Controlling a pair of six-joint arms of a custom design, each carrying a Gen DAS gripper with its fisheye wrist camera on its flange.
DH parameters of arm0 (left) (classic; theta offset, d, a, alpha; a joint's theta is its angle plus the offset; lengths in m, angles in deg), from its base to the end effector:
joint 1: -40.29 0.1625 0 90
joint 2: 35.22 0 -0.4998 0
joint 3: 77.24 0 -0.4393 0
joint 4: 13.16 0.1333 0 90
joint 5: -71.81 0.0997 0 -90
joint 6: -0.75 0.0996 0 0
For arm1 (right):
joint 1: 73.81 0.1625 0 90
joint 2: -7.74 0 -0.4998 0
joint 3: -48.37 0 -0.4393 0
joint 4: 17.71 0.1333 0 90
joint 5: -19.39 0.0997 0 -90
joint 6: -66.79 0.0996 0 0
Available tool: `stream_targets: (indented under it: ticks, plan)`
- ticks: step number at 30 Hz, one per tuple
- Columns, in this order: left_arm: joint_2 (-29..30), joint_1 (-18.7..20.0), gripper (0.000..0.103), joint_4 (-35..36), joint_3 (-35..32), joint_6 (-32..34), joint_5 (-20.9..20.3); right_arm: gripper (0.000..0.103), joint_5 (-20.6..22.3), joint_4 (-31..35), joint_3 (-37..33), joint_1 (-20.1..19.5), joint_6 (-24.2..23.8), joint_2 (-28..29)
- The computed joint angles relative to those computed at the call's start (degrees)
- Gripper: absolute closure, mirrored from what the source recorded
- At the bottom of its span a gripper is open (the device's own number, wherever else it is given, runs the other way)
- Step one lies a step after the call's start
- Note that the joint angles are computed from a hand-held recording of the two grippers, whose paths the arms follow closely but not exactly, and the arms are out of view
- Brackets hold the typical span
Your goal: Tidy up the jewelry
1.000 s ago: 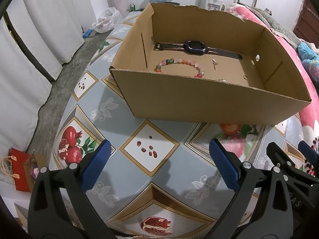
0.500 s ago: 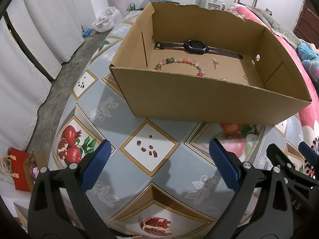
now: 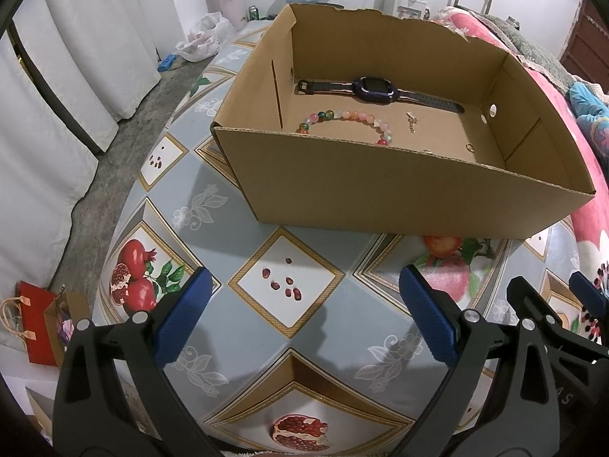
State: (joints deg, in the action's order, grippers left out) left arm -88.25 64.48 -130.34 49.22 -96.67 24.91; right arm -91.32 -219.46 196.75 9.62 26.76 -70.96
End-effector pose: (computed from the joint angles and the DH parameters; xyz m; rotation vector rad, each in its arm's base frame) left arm -0.3209 -0.3649 0.0184 -0.2370 2.1707 -0.7072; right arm 0.0532 -0.3956 0.2383 0.5393 -2.3908 0.6868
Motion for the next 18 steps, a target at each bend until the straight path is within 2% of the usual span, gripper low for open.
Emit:
stream_targets:
  ticks: [18]
  plan:
    - [0.0, -0.1, 0.008, 0.1, 0.0, -0.1, 0.0, 0.007, 0.2, -0.3, 0.3, -0.1, -0.1, -0.1]
